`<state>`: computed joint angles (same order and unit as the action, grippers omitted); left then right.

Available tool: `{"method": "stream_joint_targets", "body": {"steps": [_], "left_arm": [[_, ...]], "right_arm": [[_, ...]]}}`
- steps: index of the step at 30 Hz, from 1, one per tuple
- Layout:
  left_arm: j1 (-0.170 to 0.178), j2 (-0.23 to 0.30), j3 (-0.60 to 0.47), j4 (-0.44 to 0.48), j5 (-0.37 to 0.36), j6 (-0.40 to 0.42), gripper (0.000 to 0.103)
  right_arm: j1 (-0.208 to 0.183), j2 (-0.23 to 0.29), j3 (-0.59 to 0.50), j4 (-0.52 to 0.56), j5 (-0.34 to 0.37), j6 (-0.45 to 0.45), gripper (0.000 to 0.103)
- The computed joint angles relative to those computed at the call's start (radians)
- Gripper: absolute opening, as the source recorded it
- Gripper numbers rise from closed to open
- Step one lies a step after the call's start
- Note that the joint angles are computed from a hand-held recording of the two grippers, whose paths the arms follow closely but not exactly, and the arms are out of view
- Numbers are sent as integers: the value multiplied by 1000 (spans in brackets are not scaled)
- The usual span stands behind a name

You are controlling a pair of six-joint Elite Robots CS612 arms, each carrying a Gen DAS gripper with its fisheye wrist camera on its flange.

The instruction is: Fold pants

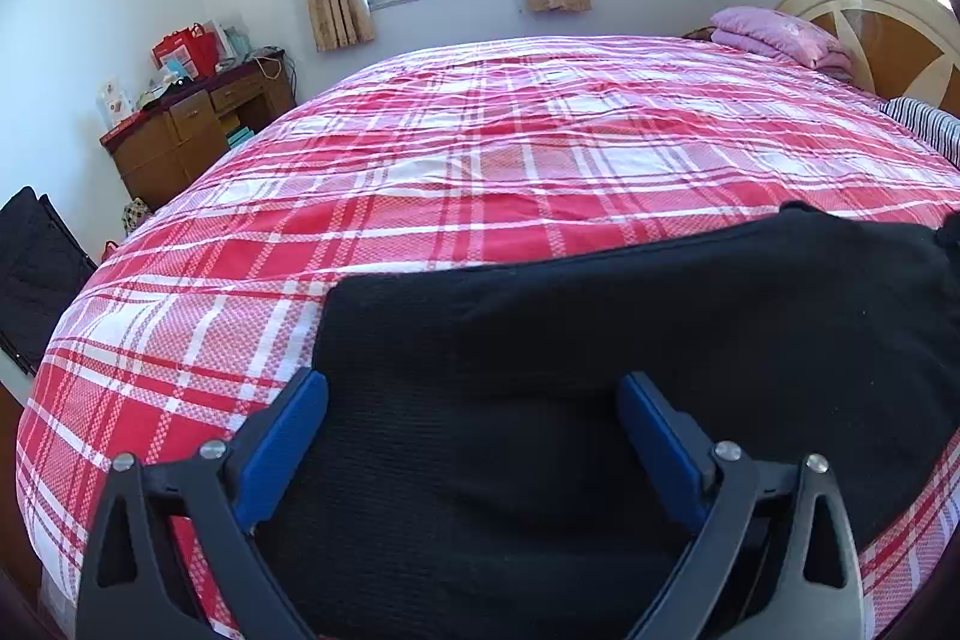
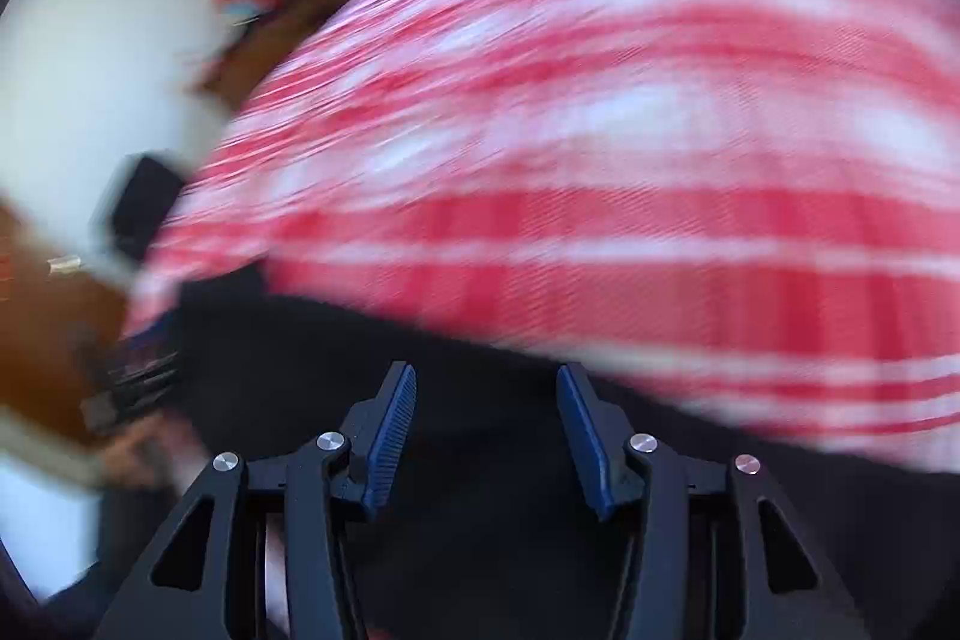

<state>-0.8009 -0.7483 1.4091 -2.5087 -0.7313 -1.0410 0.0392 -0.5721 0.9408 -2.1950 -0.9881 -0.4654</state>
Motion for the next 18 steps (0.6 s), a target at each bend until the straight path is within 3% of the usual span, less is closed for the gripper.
{"method": "stream_joint_targets", "body": {"steps": [2, 4, 6, 9, 11, 16, 18], "left_arm": [[8, -7, 8, 15, -19, -40, 103], [19, -18, 48, -89, -61, -69, 103], [19, -18, 48, -87, -60, -69, 103], [16, -10, 21, -17, -47, -73, 103], [16, -13, 29, -33, -49, -78, 103], [2, -35, 33, 40, 13, -162, 103], [-8, -37, 33, 34, 61, -166, 103]], "right_arm": [[-10, -5, 10, 15, 55, -12, 52], [-16, -18, 4, 105, 77, -95, 59], [-14, -47, 45, 139, 86, -214, 64], [-3, -77, 103, 149, 15, -319, 64], [3, -85, 145, 77, -43, -312, 64], [-34, -96, 184, -94, 65, -141, 64], [-52, -93, 180, -112, 99, -111, 65]]}}
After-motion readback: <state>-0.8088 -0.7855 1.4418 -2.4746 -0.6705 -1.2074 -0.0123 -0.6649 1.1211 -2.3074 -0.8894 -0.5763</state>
